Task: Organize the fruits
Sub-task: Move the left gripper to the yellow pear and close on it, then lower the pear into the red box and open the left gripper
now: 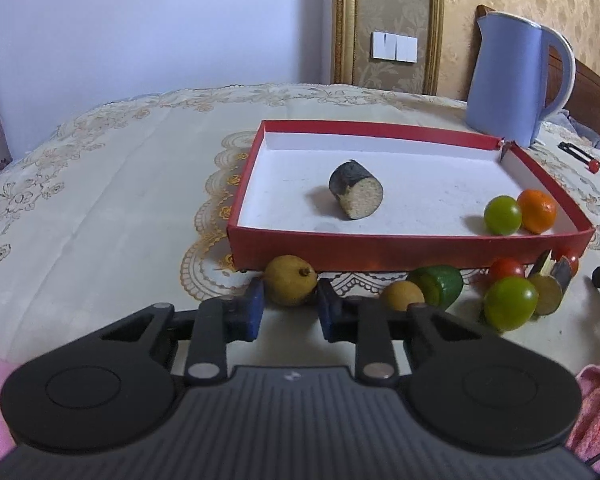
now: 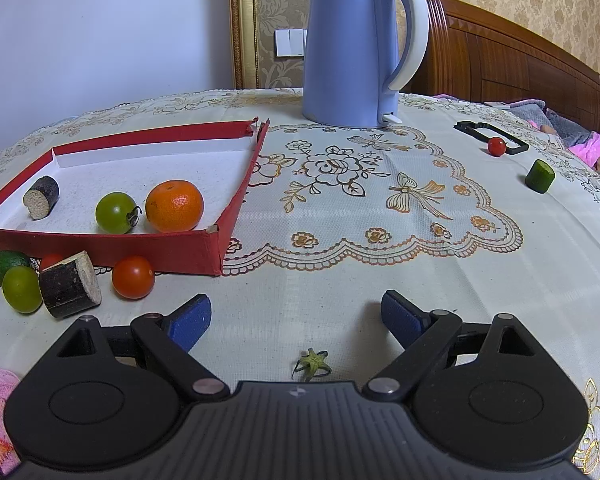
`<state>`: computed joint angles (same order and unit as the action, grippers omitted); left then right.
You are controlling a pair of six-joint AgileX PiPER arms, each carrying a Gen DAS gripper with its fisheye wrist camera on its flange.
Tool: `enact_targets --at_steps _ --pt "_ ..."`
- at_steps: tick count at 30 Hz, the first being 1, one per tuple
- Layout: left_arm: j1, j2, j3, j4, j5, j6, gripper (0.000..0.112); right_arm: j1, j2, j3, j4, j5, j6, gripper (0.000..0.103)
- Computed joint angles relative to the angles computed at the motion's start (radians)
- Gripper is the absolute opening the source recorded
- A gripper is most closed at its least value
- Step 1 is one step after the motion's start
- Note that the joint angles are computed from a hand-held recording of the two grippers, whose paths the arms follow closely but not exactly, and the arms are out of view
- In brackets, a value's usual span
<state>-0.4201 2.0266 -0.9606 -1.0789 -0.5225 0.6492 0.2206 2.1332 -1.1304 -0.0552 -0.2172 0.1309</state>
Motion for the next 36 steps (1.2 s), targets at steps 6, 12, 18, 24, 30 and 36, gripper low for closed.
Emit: enact_targets --at_steps 6,12,18,24,30,36 --pt "-0.001 -0.024 0.027 0.013 0.002 -0.036 0.025 0.000 0.000 0.000 0.001 0.000 -0.001 0.092" --pt "-0.026 -0.067 0.065 0.020 -0.028 -0.053 0.025 0.000 0.000 0.000 0.003 -0.001 -0.003 0.092" --pt "-0.056 -0.109 0.060 -0.015 -0.054 0.004 0.025 0.000 0.000 0.000 0.004 -0.001 -0.003 0.092" --pt "-0.016 -0.039 -0.104 -0.140 -0.016 0.189 0.025 0.000 0.000 0.001 0.004 -0.002 -0.004 0.092" --pt "0.026 0.039 -0.215 -0.211 0.029 0.270 0.025 0.000 0.000 0.001 0.004 -0.002 -0.004 0.092" --pt "0.051 0.111 -0.305 -0.316 0.068 0.388 0.025 0.000 0.000 0.001 0.004 -0.002 -0.004 0.092"
